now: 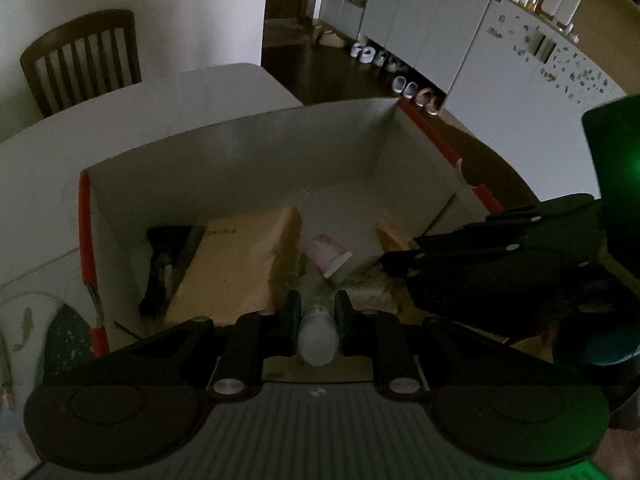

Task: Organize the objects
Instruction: 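Open both tools to release the tube and snack stick into the box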

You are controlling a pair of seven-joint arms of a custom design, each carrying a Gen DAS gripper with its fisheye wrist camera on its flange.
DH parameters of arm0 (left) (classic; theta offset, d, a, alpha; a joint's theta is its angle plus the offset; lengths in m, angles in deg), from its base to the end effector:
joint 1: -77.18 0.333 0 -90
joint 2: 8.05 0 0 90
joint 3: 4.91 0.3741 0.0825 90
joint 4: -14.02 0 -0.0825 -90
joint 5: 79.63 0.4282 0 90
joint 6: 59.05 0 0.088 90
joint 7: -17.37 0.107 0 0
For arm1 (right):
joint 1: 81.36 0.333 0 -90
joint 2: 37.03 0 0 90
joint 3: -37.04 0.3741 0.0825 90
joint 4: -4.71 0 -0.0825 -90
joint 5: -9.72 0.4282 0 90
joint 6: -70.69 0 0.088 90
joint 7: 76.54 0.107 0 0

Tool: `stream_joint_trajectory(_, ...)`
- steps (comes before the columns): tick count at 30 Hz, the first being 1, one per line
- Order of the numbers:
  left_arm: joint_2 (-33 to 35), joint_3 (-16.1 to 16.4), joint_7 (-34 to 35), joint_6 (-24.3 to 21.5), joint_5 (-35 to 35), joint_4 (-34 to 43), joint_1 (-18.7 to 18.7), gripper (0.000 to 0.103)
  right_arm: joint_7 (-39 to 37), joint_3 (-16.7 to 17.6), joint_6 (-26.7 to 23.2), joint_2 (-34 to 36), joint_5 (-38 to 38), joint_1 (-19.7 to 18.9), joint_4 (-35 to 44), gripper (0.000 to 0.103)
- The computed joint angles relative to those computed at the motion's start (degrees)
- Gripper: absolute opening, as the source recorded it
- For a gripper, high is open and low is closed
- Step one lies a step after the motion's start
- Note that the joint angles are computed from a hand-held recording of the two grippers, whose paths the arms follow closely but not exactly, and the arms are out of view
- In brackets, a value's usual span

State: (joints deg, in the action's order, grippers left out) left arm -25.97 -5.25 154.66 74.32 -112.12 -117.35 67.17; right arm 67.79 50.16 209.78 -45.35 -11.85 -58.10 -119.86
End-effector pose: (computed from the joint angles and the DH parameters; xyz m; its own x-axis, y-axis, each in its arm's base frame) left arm 0.4993 -0.1009 0.5515 -0.6574 -0.7375 0.1548 -0.6869 0.5019 -0.5256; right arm 0.4578 0.3422 0.5333 -0.0568 -0.9968 -0.0569 -0.8720 0.0773 -0.4833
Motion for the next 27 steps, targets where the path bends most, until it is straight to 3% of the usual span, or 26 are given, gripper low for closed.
stream_joint_trajectory(17, 0.3, -0.1, 0.5, -1.7, 0.0, 0.1, 0.9, 0.018, -0.9, 0.2, 1.1, -1.7, 1.1, -0.3, -1.5, 0.031)
stream_joint_trajectory(22, -0.4, 0.5, 1.3, -2.7, -1.0, -0.1, 0.8, 0.035, -0.6, 0.6, 2.6, -3.0, 1.3, -0.9, -2.8, 0.042)
stream_joint_trajectory(24, -0.9, 1.0, 2.8, -3.3, -1.8, -0.2, 0.6, 0.051, -0.3, 1.0, 2.9, -3.5, 0.9, -1.2, -2.9, 0.043)
stream_joint_trajectory(27, -2.0, 1.5, 4.5, -3.4, -3.0, -0.7, 0.4, 0.055, 0.4, 1.6, 3.2, -4.2, 0.7, -1.5, -3.0, 0.045)
